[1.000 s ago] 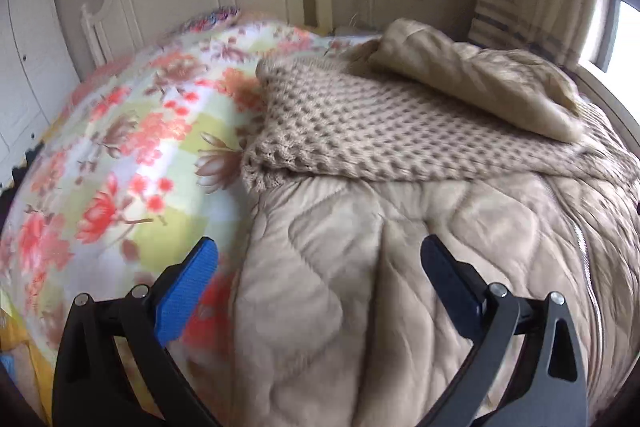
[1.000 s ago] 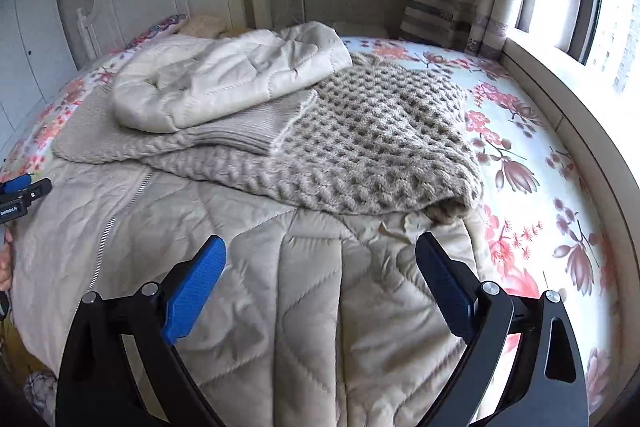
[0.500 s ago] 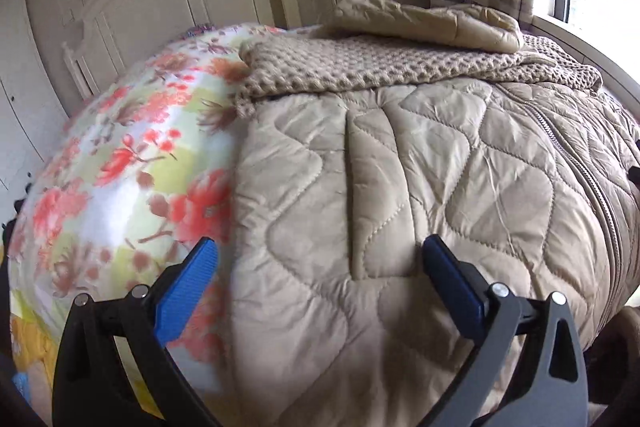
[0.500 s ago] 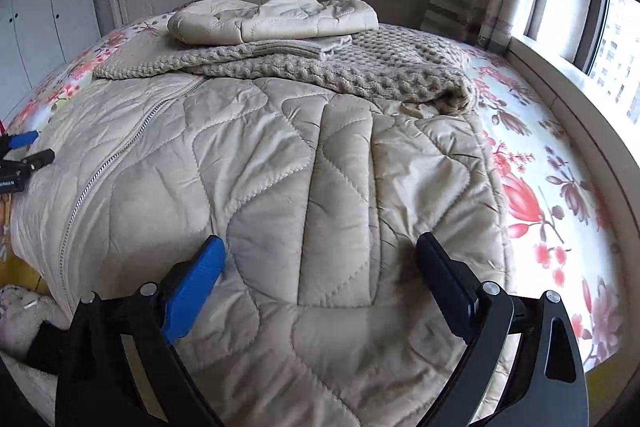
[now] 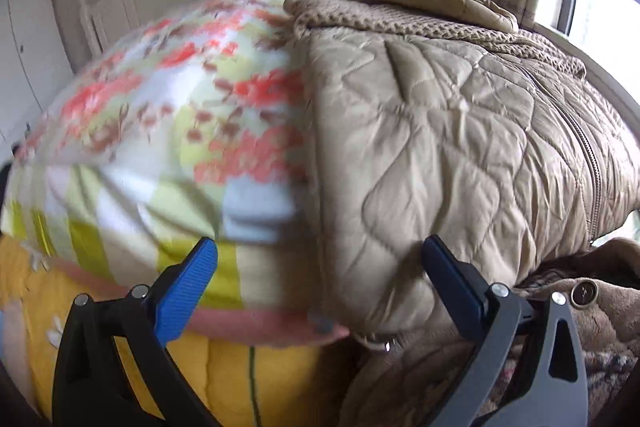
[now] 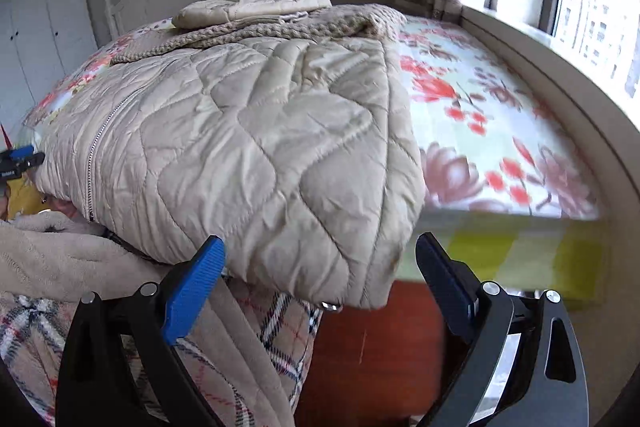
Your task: Fold large clothes
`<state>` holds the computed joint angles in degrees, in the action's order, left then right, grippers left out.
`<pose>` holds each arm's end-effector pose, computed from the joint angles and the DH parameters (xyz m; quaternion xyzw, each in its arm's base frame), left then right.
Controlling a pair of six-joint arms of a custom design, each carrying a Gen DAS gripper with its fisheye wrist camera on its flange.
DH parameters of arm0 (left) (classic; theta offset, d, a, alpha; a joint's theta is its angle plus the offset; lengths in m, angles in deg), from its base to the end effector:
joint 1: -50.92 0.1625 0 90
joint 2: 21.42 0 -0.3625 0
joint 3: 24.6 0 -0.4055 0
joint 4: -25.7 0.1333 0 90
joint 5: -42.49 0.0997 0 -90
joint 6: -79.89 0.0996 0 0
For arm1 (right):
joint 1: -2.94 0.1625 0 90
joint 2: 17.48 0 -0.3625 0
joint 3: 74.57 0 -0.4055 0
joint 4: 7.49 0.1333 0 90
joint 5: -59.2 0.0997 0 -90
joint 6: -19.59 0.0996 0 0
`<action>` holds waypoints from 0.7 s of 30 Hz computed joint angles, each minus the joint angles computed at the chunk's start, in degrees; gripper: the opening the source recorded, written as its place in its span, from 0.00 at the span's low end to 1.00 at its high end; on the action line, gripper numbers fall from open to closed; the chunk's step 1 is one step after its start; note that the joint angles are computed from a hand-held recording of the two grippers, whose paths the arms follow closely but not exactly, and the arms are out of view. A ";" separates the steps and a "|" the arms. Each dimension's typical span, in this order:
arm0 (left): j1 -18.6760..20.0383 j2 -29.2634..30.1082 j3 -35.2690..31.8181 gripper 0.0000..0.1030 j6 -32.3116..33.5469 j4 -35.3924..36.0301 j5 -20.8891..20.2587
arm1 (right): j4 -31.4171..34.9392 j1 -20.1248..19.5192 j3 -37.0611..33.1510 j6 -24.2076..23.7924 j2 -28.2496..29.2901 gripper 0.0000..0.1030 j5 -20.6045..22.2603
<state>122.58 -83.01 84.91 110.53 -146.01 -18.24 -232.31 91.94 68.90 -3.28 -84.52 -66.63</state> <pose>-0.0083 -0.6034 0.1636 0.3170 0.8729 -0.2537 0.2705 0.0687 -0.3588 0.1447 0.0102 -0.8440 0.3986 0.3587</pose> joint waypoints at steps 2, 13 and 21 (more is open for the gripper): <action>1.42 -0.67 -0.03 0.98 -2.76 2.28 -1.80 | -0.60 -1.88 1.01 1.01 -0.29 0.89 2.75; 1.25 0.56 -0.30 0.98 -1.98 1.59 -4.26 | 2.81 -5.62 -0.06 5.20 -2.87 0.85 9.90; 2.62 1.30 -2.65 0.95 -4.46 4.90 -8.10 | 1.42 -7.47 -0.24 6.26 -1.54 0.75 14.54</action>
<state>125.20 -81.71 82.26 106.07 -141.11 -26.34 -230.89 84.47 68.66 2.97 -86.06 -52.09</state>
